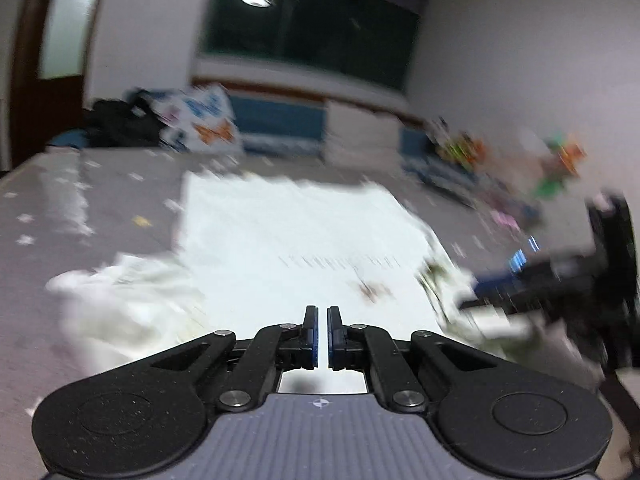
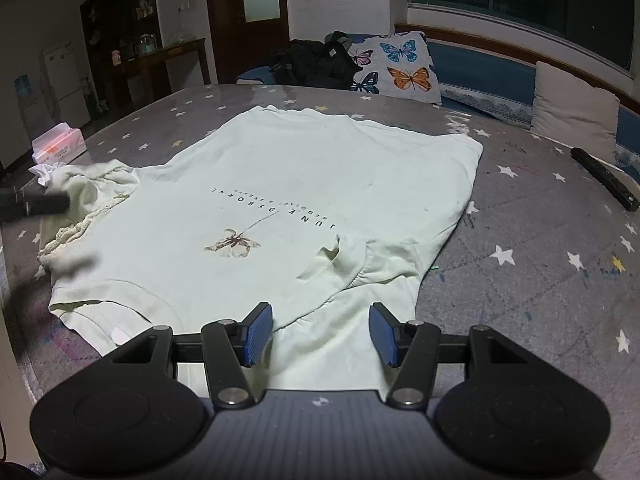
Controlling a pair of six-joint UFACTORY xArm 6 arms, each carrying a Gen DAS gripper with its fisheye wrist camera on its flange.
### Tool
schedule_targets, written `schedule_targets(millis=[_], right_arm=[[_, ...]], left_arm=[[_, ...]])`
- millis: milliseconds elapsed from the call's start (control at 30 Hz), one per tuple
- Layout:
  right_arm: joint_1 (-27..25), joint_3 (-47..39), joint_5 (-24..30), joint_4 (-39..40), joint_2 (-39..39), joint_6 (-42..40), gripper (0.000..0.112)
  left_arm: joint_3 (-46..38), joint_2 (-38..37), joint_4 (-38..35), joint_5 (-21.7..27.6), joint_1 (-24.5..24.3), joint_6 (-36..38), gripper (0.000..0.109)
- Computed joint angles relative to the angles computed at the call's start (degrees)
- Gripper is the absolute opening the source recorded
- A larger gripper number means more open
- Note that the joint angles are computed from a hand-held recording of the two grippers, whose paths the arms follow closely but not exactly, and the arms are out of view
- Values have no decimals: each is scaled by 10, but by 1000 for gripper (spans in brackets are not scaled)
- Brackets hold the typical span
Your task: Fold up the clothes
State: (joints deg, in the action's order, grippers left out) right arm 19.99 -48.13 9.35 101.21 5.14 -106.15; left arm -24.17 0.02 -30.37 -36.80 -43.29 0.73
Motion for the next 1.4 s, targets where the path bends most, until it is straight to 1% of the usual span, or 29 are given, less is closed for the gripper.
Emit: schedule_targets(millis=[33, 67, 167, 200, 267, 333, 367, 400, 433, 467, 500, 600, 667, 700, 733, 800, 833, 933, 1000, 1100, 1167, 1267, 1300, 1400], right_arm=[[-1, 0, 2, -1, 1, 2, 55], [-2, 0, 3, -2, 1, 4, 55], [-4, 2, 7, -4, -1, 3, 56], [-5, 2, 10, -7, -1, 5, 56], [-5, 0, 9, -7, 1, 6, 57], [-5, -1, 9, -3, 3, 3, 58], [-4, -2, 9, 0, 3, 1, 59], [-4, -2, 9, 2, 3, -1, 60], [-4, -1, 10, 3, 3, -2, 61], [-3, -1, 11, 4, 3, -3, 62], [-3, -1, 10, 5, 3, -4, 62], [-1, -1, 9, 7, 4, -5, 63], [-1, -2, 8, 8, 4, -4, 63], [-1, -2, 8, 8, 4, -4, 63], [-1, -2, 7, 9, 4, -4, 63], [0, -3, 7, 9, 5, -4, 63], [0, -3, 6, 9, 5, -3, 63], [1, -4, 5, 13, 6, -6, 64], [1, -5, 5, 15, 7, -7, 64], [0, -5, 5, 19, 6, -10, 64], [0, -4, 6, 22, 5, -12, 64], [-1, -2, 7, 24, 4, -14, 64], [-1, -2, 7, 25, 4, -14, 64], [-3, -1, 9, 26, 2, -15, 64]], left_arm=[[0, 0, -5, 5, -5, 10, 6], [0, 1, -26, 2, -15, 24, 7], [-4, -3, -140, -18, -35, 71, 8], [-13, 1, -200, -26, -44, 101, 10], [-35, 11, -305, -43, -51, 146, 19], [-59, 25, -395, -60, -50, 180, 35], [-74, 33, -436, -70, -47, 203, 39], [-85, 39, -466, -77, -41, 221, 46], [-96, 46, -494, -84, -34, 239, 50], [-108, 53, -521, -91, -26, 255, 51], [-117, 57, -540, -89, -18, 269, 52], [-125, 60, -555, -60, 4, 277, 51], [-117, 55, -541, -40, 15, 260, 49], [-112, 53, -530, -30, 21, 248, 36], [-107, 51, -518, -22, 26, 235, 16], [-89, 42, -481, -26, 25, 196, 5], [-80, 38, -462, -29, 25, 177, 4], [-49, 24, -383, -69, 10, 133, 3], [-29, 9, -326, -88, -1, 110, 2], [-4, -11, -231, -94, -8, 77, 2], [2, -18, -176, -85, -12, 67, 2], [1, -14, -119, -71, -17, 65, 3], [-2, -13, -110, -62, -18, 69, 3], [-1, -16, -48, -14, -7, 59, 3]])
